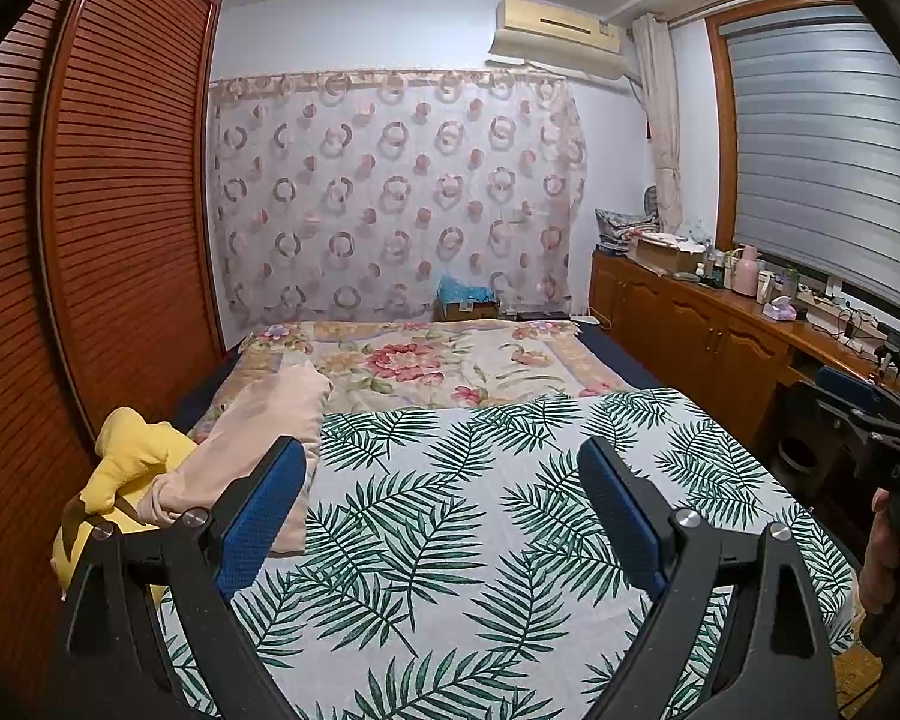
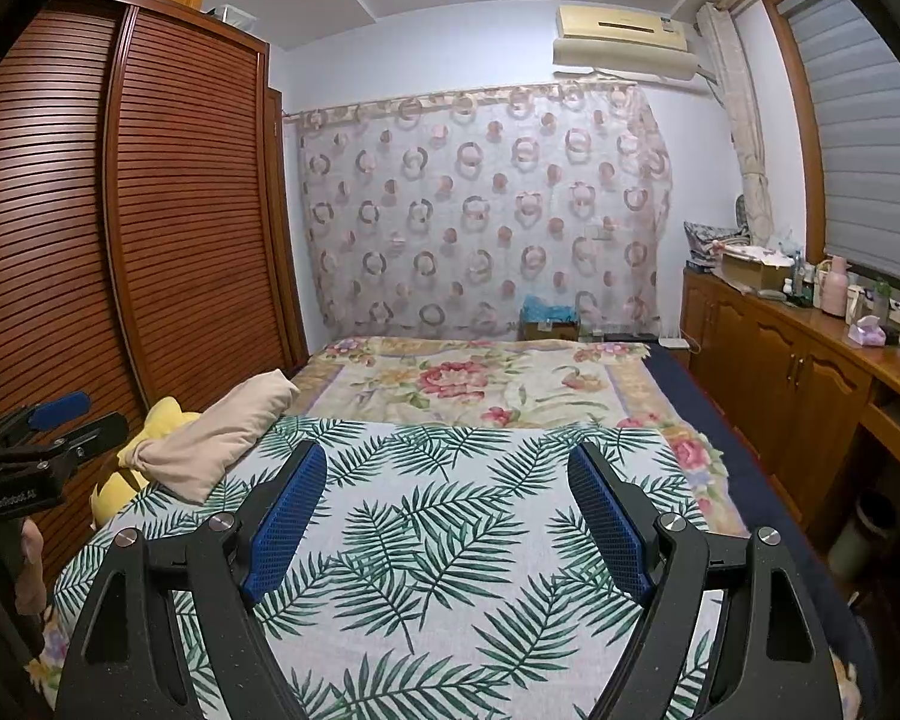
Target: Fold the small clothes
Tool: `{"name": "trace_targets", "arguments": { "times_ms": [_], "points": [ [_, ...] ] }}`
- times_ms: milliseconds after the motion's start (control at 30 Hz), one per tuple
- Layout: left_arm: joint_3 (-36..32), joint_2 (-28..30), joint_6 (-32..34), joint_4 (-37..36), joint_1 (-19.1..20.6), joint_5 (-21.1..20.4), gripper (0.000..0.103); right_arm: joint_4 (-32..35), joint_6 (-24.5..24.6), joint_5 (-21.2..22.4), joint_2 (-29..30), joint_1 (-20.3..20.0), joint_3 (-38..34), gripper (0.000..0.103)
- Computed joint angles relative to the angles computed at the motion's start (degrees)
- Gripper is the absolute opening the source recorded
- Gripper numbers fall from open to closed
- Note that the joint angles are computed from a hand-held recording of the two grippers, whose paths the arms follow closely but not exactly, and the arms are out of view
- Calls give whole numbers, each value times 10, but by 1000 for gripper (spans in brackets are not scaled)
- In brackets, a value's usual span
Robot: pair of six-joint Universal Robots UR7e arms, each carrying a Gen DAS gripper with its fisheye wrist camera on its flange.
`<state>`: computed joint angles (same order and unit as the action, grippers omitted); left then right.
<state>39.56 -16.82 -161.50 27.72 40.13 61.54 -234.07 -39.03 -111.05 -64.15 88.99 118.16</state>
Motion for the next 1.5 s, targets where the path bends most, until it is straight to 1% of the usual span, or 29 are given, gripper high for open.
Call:
{"name": "trace_targets", "arguments": {
  "times_ms": [600, 867, 1500],
  "points": [
    [2, -1, 1, -2, 0, 0, 93, -1, 2, 12, -12, -10, 14, 84],
    [4, -3, 1, -3, 0, 0, 93, -1, 4, 8, -9, -8, 8, 84],
    [7, -3, 3, -7, 1, 1, 93, -1, 4, 14, -10, -11, 9, 84]
  ]
}}
